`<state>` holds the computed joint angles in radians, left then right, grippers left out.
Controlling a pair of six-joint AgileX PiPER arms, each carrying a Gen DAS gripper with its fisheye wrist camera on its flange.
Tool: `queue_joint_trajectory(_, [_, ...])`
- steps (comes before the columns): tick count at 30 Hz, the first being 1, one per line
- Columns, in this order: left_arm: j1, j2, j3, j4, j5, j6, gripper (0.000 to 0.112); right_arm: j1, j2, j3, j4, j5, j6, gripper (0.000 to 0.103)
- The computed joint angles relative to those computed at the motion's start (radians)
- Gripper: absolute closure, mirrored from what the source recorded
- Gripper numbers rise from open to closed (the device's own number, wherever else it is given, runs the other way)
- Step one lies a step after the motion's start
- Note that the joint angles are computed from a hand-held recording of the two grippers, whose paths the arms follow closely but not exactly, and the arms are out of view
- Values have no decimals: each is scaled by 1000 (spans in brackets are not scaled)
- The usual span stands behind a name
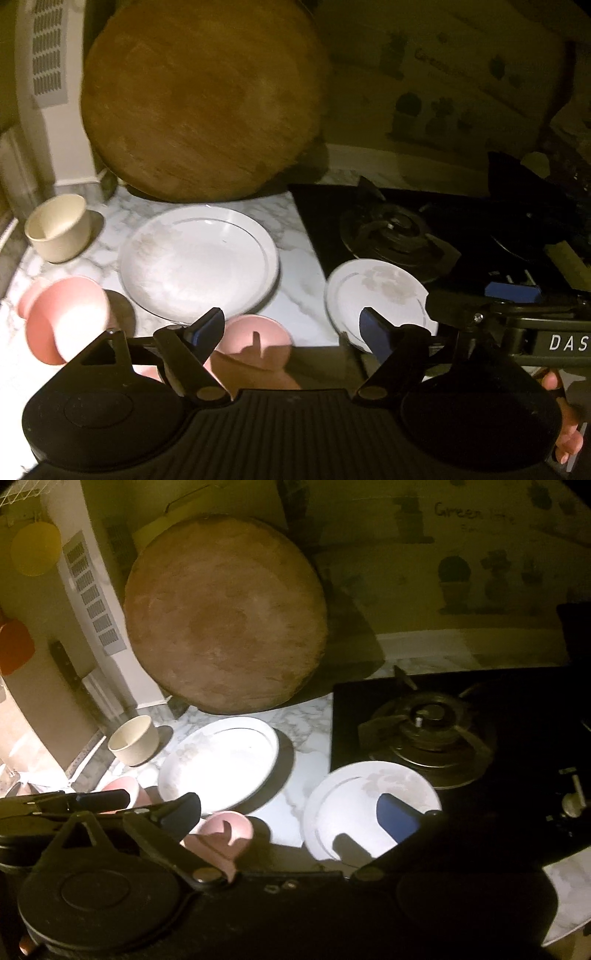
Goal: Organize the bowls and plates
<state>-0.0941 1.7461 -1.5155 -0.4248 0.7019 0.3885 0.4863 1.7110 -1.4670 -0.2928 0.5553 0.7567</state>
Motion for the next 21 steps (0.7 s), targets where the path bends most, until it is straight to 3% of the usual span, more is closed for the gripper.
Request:
queue_joint_trajectory(13, [-90,129,-66,41,-16,-68,32,-87,-56,170,-44,-20,106,4])
queue_joint_trajectory(21, [-106,239,-170,40,23,-86,32,-150,-4,186,25,-40,54,21])
